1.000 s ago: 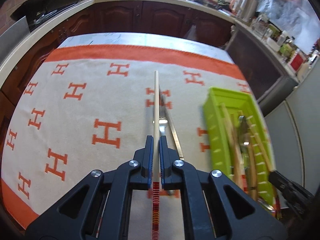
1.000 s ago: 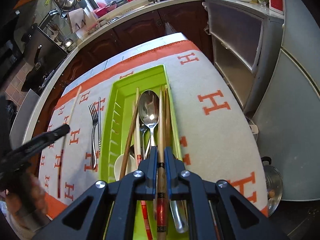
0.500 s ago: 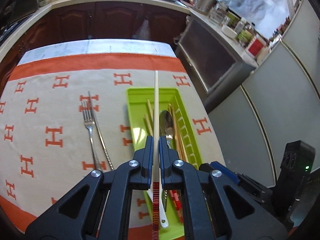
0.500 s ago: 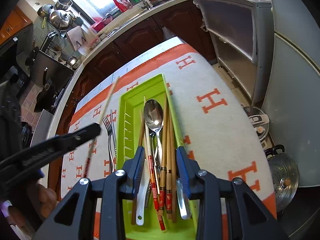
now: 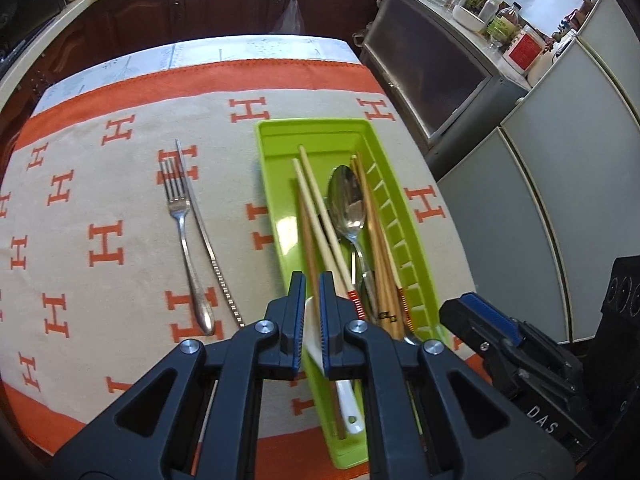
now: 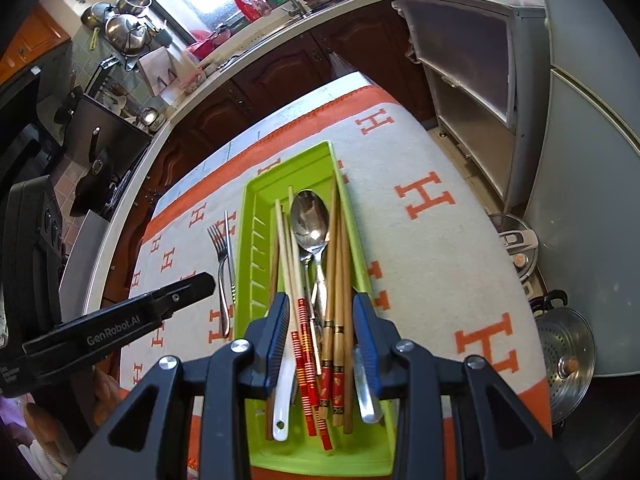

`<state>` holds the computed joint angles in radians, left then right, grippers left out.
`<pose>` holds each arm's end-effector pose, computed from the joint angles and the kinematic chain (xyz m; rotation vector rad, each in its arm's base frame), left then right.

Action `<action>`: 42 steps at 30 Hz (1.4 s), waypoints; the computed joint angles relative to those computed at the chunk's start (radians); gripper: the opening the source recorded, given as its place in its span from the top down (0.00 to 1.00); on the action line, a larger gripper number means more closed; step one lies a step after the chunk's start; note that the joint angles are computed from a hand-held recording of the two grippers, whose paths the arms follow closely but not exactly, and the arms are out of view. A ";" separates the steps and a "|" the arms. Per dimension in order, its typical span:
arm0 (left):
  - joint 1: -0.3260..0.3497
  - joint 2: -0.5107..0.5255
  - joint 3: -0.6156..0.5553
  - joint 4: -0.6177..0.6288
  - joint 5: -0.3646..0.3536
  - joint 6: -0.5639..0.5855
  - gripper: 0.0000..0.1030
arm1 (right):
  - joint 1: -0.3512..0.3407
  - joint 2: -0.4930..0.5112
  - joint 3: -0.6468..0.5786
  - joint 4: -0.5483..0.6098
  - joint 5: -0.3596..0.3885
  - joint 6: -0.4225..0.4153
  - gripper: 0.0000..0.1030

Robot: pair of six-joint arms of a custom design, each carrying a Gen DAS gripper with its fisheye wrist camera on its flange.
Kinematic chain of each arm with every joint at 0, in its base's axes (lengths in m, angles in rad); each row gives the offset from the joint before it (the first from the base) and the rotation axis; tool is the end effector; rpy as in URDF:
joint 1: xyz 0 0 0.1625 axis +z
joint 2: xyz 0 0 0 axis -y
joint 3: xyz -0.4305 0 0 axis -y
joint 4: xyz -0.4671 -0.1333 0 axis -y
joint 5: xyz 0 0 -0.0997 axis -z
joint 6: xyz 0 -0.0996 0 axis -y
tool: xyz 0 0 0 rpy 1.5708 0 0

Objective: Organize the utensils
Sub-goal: 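Lower both chopsticks into the green tray and open both tools, then move both tools back toward the two forks on the cloth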

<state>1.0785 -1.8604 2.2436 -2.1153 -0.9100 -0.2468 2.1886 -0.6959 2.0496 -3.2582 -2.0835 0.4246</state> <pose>-0.0278 -0.4632 0.3388 0.2407 2.5252 -0.5052 0.3895 -0.4024 -0.0670 0.1450 -2.7597 0.7636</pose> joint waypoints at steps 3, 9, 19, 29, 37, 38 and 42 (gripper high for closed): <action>0.003 -0.025 -0.001 0.017 0.024 0.010 0.96 | 0.012 0.013 -0.015 0.005 0.000 -0.020 0.68; 0.006 -0.105 -0.005 0.033 0.118 0.043 0.96 | 0.030 0.045 -0.068 0.045 0.027 -0.053 0.68; 0.038 -0.188 -0.044 -0.019 0.219 0.096 0.96 | 0.062 0.129 -0.219 0.141 0.057 -0.126 0.68; 0.080 -0.203 -0.066 -0.114 0.224 0.174 0.96 | 0.056 0.243 -0.412 0.334 0.043 -0.155 0.73; 0.183 -0.176 -0.065 -0.141 0.168 0.204 0.96 | 0.050 0.350 -0.557 0.525 -0.029 -0.127 0.82; 0.200 -0.172 -0.067 -0.145 0.156 0.209 0.96 | 0.050 0.361 -0.572 0.544 -0.040 -0.125 0.82; 0.258 -0.155 -0.071 -0.170 0.123 0.230 0.96 | 0.050 0.397 -0.621 0.610 -0.085 -0.109 0.83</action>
<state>1.3366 -2.0156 2.1727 -2.2854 -0.7872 -0.0172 2.2389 -0.2988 1.4284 -2.6480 -2.1688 0.3154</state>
